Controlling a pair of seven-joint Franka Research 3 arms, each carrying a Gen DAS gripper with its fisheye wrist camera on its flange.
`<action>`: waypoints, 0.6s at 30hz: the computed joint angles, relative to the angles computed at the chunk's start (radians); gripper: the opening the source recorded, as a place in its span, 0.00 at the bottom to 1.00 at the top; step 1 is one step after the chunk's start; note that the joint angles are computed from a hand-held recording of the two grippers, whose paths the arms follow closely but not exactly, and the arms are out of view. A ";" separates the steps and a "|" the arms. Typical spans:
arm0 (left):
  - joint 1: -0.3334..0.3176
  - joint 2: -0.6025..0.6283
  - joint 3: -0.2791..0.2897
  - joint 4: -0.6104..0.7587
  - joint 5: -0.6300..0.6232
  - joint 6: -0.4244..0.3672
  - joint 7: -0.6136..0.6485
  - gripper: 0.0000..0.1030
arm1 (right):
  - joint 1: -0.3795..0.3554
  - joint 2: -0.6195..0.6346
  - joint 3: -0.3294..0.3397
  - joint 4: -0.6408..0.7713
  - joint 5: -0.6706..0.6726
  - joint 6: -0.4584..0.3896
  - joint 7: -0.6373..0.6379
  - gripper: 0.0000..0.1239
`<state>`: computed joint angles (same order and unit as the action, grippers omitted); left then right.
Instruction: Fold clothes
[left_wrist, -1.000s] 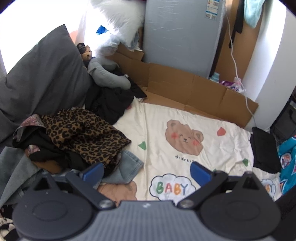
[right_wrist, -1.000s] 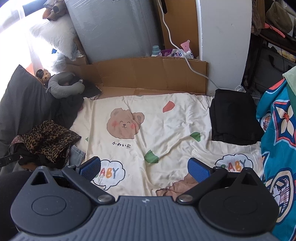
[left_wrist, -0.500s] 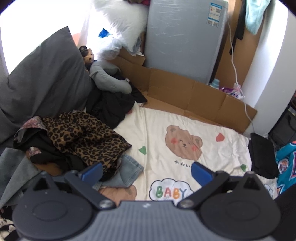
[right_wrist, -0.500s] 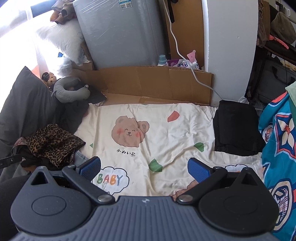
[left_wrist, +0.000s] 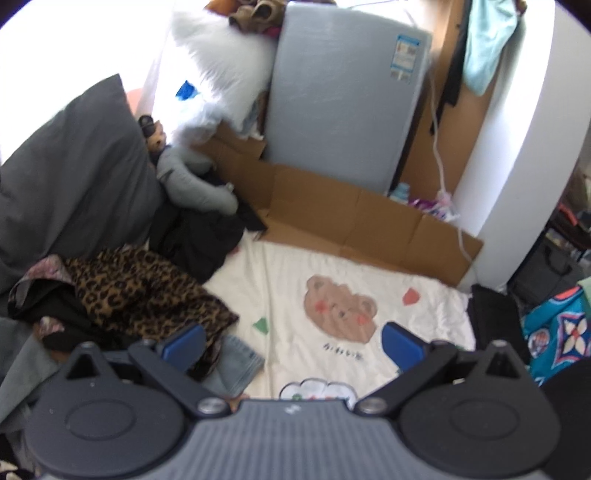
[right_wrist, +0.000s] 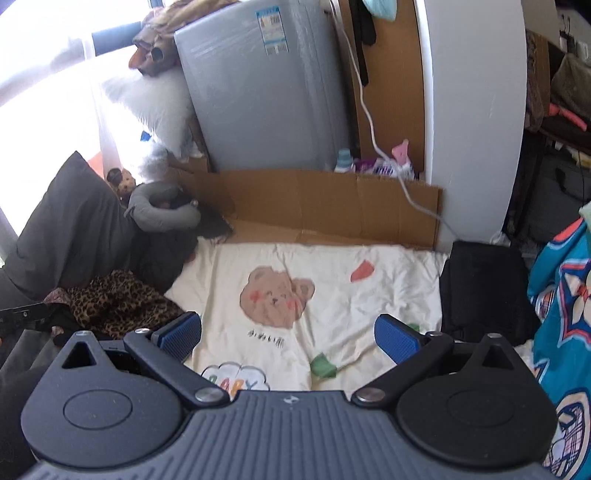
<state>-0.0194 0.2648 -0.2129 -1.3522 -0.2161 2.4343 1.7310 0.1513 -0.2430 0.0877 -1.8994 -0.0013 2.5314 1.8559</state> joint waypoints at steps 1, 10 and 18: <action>0.002 0.001 0.000 0.003 -0.003 0.002 0.001 1.00 | -0.006 -0.003 0.008 -0.006 -0.021 0.017 0.013 0.83; -0.004 0.013 0.014 0.040 0.060 -0.001 -0.024 1.00 | -0.025 -0.002 0.024 -0.014 -0.092 0.064 0.092 0.83; 0.013 0.019 0.020 0.057 0.073 -0.003 -0.031 1.00 | 0.042 -0.002 -0.013 -0.036 0.041 0.137 -0.101 0.83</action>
<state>-0.0061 0.2835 -0.1930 -1.2956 -0.1432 2.4313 1.7003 0.1934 -0.2454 0.0751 -1.9354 0.0400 2.6681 1.7550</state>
